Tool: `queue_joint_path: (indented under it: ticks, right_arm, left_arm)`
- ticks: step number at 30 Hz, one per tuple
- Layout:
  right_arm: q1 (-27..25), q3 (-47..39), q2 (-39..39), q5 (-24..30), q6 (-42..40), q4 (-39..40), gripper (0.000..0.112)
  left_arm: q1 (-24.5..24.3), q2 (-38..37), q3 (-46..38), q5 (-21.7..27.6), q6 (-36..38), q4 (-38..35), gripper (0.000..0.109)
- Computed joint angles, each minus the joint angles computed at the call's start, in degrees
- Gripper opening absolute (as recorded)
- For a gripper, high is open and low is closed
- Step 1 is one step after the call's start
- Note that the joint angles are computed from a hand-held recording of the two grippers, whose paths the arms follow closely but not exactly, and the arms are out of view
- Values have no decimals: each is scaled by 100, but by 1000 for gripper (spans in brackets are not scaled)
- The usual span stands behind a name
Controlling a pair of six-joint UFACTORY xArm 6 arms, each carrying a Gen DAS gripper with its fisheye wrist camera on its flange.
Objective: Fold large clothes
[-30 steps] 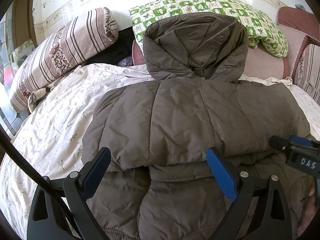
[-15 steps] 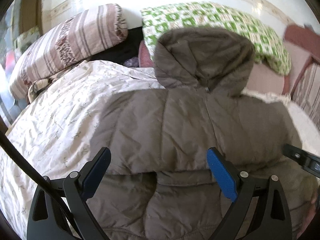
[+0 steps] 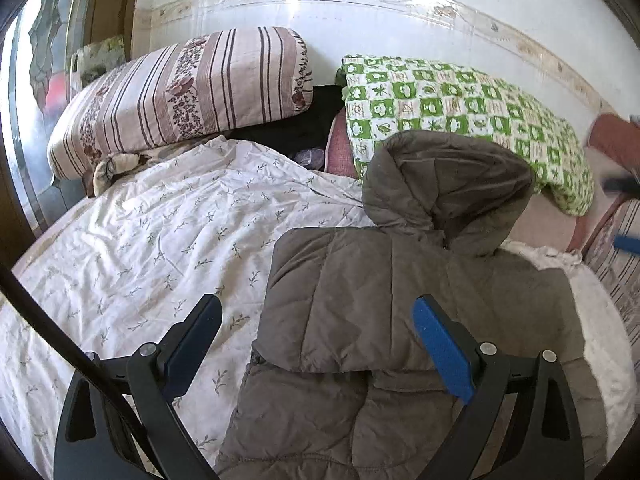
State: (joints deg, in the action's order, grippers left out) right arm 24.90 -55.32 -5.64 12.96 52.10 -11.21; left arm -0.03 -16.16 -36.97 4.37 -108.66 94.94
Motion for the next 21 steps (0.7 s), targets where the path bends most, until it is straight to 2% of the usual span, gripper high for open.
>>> queue_joint_path:
  ticks: [2,5,7,9,12,16,17,19,21]
  right_arm:
    - [-32,-739,540,170,-218,440,76]
    - [-173,-1512,1179,277,490,235,83]
    - [-205,-2072,1694,414,100,905,86]
    - [-280,-2636,2171,734,285,1009,86]
    - [-391,-3020,2615,601,301,1436,86]
    - [-505,-3508,3069,581,730,1085,84]
    - [-506,-3654,3188,688,565,1236,80]
    - [-489,-3805,3341,789,15,1771,32]
    - [-472,-3747,3331,814,-162,1788,18]
  left_arm:
    - [99,63,-54,-142,-27,31,96]
    - [155,169,-112,-249,-18,35,96]
    - [159,240,-139,-286,64,-17,96]
    - [162,322,-204,-305,8,62,96]
    - [163,423,-280,-295,-31,120,96]
    - [192,561,-377,-329,-91,138,96]
    - [187,579,-389,-327,-88,140,96]
    - [170,601,-401,-299,-69,160,96]
    - [137,613,-404,-245,-25,131,96]
